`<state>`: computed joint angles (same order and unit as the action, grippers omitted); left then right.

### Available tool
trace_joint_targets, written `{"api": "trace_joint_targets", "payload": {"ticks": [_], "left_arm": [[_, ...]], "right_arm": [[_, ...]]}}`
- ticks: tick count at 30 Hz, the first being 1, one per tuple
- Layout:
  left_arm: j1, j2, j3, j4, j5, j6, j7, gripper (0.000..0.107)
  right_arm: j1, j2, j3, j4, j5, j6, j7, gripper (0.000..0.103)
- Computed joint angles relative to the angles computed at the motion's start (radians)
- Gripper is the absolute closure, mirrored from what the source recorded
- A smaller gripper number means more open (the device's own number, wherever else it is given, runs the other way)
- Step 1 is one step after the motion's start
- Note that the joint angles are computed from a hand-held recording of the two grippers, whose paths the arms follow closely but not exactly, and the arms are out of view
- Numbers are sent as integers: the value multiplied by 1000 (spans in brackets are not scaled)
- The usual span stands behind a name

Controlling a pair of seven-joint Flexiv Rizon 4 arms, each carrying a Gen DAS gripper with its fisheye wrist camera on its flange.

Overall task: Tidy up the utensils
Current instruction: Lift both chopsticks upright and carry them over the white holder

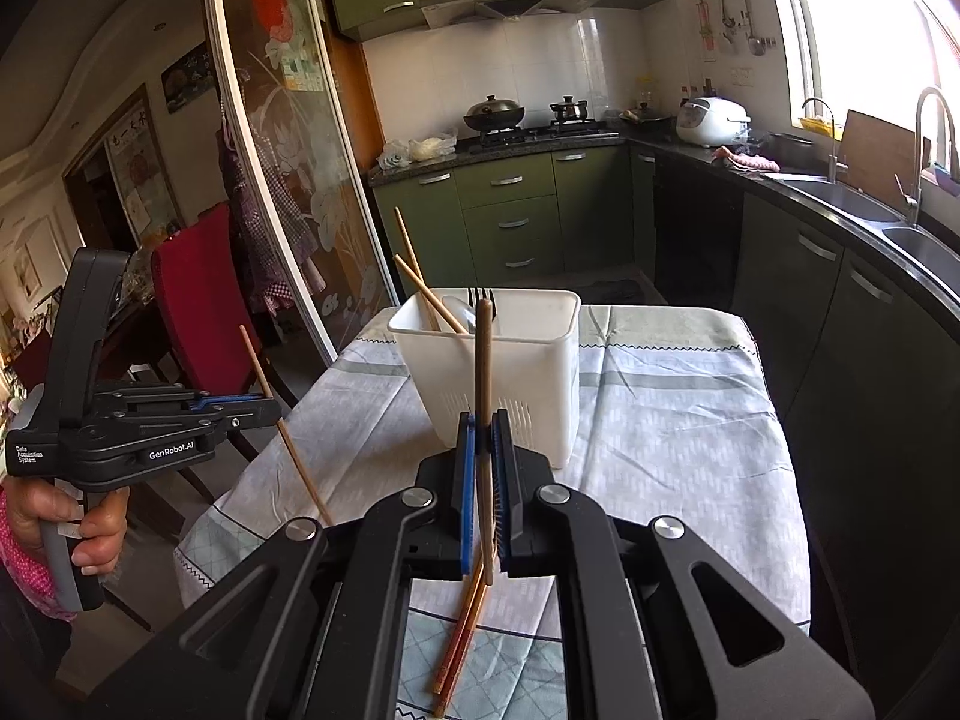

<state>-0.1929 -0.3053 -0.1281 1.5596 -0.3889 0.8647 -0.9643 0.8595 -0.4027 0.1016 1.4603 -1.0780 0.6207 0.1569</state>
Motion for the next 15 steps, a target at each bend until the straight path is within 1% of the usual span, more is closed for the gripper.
{"api": "trace_joint_targets", "payload": {"ticks": [3, 8, 15], "left_arm": [[3, 4, -8, -22, -19, 2, 7, 101], [-3, 12, -25, -63, -55, 37, 30, 101], [-17, 10, -40, -141, -78, 44, 44, 101]], "right_arm": [[9, 5, -5, -23, -18, -24, -24, 97], [14, 19, -13, -62, -61, -51, -58, 97], [10, 23, -30, -148, -106, -61, -127, 97]]}}
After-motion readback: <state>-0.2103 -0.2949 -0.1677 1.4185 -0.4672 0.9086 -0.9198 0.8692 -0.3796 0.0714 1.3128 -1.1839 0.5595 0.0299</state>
